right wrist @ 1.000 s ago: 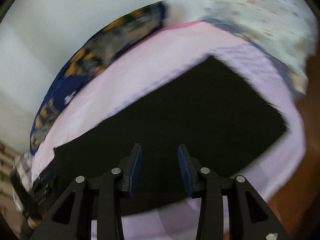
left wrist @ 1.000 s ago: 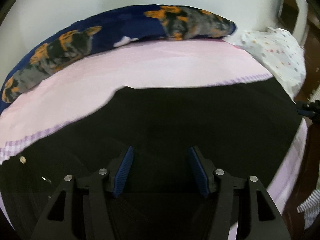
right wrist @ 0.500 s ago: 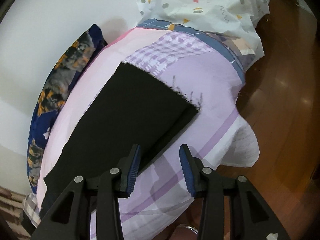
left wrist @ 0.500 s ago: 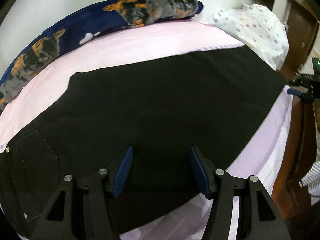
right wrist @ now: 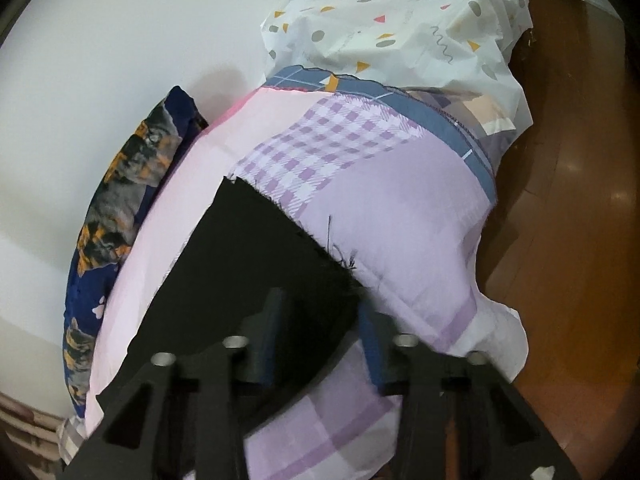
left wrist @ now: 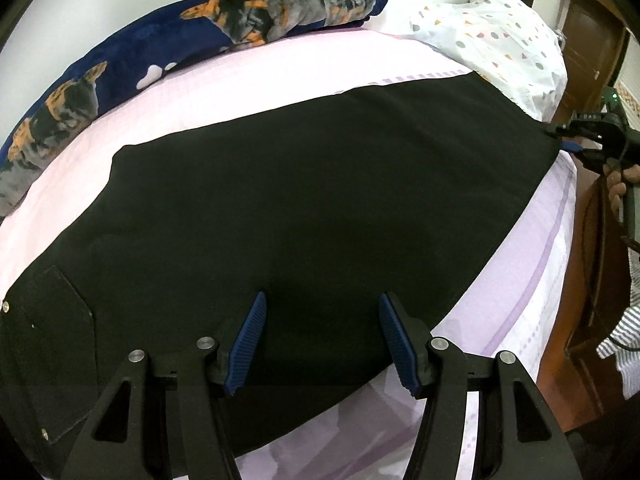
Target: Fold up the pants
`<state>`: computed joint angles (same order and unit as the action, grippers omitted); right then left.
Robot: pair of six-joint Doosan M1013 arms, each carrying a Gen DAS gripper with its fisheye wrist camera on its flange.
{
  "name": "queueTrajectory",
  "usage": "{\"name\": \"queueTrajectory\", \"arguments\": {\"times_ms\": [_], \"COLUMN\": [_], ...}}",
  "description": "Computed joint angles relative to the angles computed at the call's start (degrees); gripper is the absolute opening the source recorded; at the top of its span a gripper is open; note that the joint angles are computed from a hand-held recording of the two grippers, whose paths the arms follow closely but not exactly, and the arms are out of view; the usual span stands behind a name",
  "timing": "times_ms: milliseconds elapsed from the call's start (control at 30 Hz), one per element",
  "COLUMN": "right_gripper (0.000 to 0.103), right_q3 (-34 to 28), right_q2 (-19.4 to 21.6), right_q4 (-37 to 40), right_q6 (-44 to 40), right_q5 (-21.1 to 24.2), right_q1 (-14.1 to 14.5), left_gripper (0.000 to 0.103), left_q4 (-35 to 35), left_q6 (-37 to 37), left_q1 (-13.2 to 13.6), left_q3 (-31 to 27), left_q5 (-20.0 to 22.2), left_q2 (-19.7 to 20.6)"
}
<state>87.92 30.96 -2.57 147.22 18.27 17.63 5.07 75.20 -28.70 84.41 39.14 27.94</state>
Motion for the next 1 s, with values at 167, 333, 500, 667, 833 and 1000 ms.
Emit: {"name": "queueTrajectory", "arguments": {"times_ms": [167,333,500,667,833,1000], "right_gripper": [0.010,0.009,0.009,0.009,0.009,0.009], "right_q3": [0.1,-1.3,-6.3,-14.2,-21.7,-28.0], "right_q2": [-0.4,-0.7,0.7,4.7,8.9,12.8], "right_q4": [1.9,15.7,30.8,41.5,46.8,46.8], "right_q6": [-1.8,-15.7,-33.9,-48.1,-56.0,-61.3], "right_q5": [-0.8,-3.0,-1.2,4.8,12.1,22.2], "right_q1": [0.1,0.7,2.7,5.7,8.7,11.7], "left_gripper": [0.063,0.066,0.066,0.066,0.066,0.066], "left_q4": [-0.1,-4.0,-7.1,-10.7,-9.5,-11.3], "left_q6": [0.0,1.9,-1.1,-5.3,-9.9,-9.5], "left_q1": [0.0,0.8,2.6,5.1,6.6,7.4], "left_q3": [0.1,0.0,1.4,4.2,7.5,10.1], "left_q5": [-0.7,-1.4,-4.2,-7.9,-10.3,-11.6], "left_q2": [0.0,0.0,-1.9,-5.1,-7.8,-9.5]}}
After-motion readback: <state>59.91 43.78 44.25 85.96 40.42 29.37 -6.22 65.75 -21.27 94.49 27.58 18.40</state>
